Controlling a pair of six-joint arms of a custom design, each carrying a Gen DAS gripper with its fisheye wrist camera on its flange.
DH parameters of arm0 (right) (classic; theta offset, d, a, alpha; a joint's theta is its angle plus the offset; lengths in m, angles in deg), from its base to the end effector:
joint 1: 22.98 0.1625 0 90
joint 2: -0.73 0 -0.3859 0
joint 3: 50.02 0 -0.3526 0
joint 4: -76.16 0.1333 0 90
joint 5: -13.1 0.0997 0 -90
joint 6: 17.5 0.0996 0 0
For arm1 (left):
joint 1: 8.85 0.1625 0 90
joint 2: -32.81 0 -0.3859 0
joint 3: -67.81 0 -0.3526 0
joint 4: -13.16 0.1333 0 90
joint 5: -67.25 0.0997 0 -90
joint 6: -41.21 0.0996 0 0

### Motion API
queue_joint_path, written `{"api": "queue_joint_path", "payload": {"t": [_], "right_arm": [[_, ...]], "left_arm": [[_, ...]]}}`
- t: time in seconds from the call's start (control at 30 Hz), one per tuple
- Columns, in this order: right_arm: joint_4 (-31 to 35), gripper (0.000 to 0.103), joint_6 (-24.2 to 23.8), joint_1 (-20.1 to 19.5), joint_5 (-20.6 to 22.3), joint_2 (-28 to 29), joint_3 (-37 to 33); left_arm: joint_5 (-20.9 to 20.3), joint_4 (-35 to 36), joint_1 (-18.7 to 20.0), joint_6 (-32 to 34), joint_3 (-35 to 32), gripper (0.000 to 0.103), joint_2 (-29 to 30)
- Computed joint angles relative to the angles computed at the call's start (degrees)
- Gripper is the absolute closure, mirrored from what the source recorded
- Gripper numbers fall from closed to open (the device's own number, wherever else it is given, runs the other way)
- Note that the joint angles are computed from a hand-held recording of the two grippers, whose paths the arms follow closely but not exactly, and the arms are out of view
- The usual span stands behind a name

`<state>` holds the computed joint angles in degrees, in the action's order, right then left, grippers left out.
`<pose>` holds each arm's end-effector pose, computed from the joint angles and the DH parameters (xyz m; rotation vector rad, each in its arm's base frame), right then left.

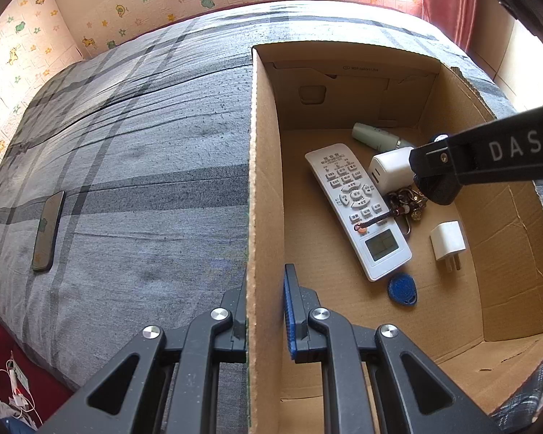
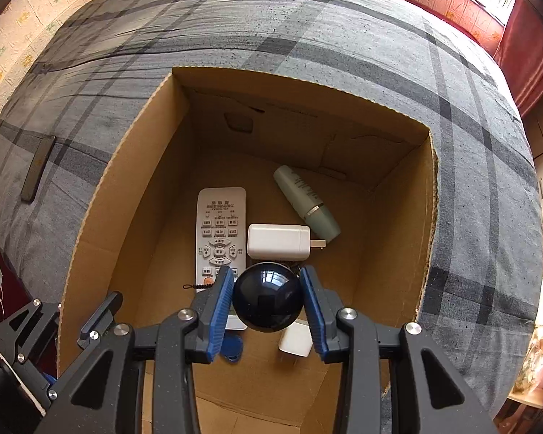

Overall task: Organize rigid objects
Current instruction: 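Lift the black cap with the right gripper and carry it over the box, then lower the cap beside the small white plug and open the right gripper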

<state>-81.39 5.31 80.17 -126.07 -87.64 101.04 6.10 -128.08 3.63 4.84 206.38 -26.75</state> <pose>0.1196 -0.2571 0.1785 -0.2398 -2.3042 0.4206 -0.2638 -0.2441 0.0254 1.0122 2.2509 -0.1989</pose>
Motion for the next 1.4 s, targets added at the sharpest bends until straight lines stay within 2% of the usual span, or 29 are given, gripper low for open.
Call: {"api": "queue_joint_path", "payload": {"t": [0.37,0.63,0.77,0.87,0.97,1.03,1.1,1.17,1.27,1.37,1.4], "right_arm": [[-5.3,0.062,-2.7,-4.7,1.1,3.5,0.9],[-7.3,0.062,-3.7,-5.4,1.3,4.5,1.0],[-7.4,0.061,-3.3,-4.4,1.2,4.0,1.2],[-6.0,0.048,-2.2,-2.7,0.1,3.1,1.0],[-4.7,0.046,-1.2,-1.6,-0.1,2.2,0.6],[-4.0,0.041,-0.5,-0.9,-0.1,1.4,0.6],[-4.0,0.023,-0.1,0.0,-0.5,1.1,0.5],[-4.4,0.013,0.1,1.0,-1.4,1.4,0.5],[-3.5,0.012,0.8,2.1,-2.3,1.5,0.2],[-2.4,0.003,1.3,2.5,-2.3,0.7,0.1],[-2.5,0.003,1.4,2.7,-2.5,0.6,0.2]], "left_arm": [[0.0,-0.1,0.0,0.0,0.0,0.089,0.1],[0.0,-0.1,0.0,0.0,0.1,0.089,0.0],[0.0,-0.2,-0.1,0.0,0.2,0.089,-0.1],[0.0,-0.1,0.0,0.1,0.2,0.089,-0.1],[0.0,-0.1,0.0,0.1,0.1,0.089,-0.2],[0.0,-0.1,-0.1,0.1,0.2,0.089,-0.2],[0.1,-0.1,-0.1,0.1,0.2,0.089,-0.1],[0.1,-0.1,-0.1,0.1,0.1,0.089,0.0],[0.1,-0.2,-0.1,0.1,0.2,0.089,0.0],[0.1,-0.1,-0.1,0.1,0.2,0.089,-0.1],[0.1,-0.1,-0.1,0.1,0.1,0.089,-0.1]]}}
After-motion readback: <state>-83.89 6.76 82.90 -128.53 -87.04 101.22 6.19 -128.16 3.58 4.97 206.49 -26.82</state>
